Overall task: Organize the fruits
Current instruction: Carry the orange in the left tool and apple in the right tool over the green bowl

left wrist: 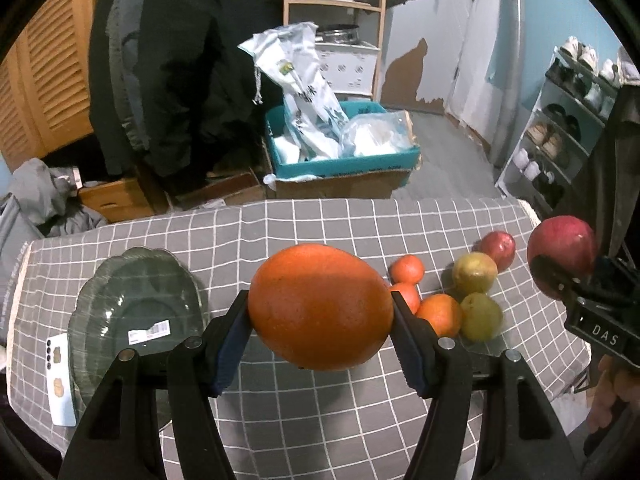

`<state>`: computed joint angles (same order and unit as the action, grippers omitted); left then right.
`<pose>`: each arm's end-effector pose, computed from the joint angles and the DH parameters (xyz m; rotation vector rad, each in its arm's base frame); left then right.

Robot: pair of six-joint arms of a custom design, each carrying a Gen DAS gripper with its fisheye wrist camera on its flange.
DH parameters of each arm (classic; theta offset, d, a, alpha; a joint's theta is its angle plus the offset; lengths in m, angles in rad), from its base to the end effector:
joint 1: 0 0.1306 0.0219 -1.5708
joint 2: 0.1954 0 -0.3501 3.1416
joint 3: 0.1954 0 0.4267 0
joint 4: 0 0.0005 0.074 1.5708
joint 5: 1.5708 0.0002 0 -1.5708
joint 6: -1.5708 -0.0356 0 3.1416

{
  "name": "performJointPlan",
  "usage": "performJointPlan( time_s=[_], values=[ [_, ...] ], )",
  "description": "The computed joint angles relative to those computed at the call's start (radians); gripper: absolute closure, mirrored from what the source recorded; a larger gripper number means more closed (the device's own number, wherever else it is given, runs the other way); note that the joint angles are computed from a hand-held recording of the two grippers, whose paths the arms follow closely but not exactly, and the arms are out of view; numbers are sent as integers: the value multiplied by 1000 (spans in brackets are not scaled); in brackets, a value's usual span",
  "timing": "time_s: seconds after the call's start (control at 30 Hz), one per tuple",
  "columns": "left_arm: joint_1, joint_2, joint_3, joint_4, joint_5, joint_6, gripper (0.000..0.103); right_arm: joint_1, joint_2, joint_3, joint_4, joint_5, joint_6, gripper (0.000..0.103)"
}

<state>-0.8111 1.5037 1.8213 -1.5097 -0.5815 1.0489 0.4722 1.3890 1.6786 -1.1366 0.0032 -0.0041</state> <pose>0.3652 -0.3568 0.5146 -0.4313 2.4227 0.0621 0.4527 0.2305 0.5203 -0.5619 2.3632 0.2131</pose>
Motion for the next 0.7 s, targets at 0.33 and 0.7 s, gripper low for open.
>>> performJointPlan(
  time_s=[0.33, 0.7],
  values=[
    [-5, -61, -35, -36, -63, 37, 36, 52, 0, 36, 3, -3, 8, 27],
    [3, -138, -91, -70, -109, 87, 35, 123, 42, 104, 8, -9, 8, 27]
  ],
)
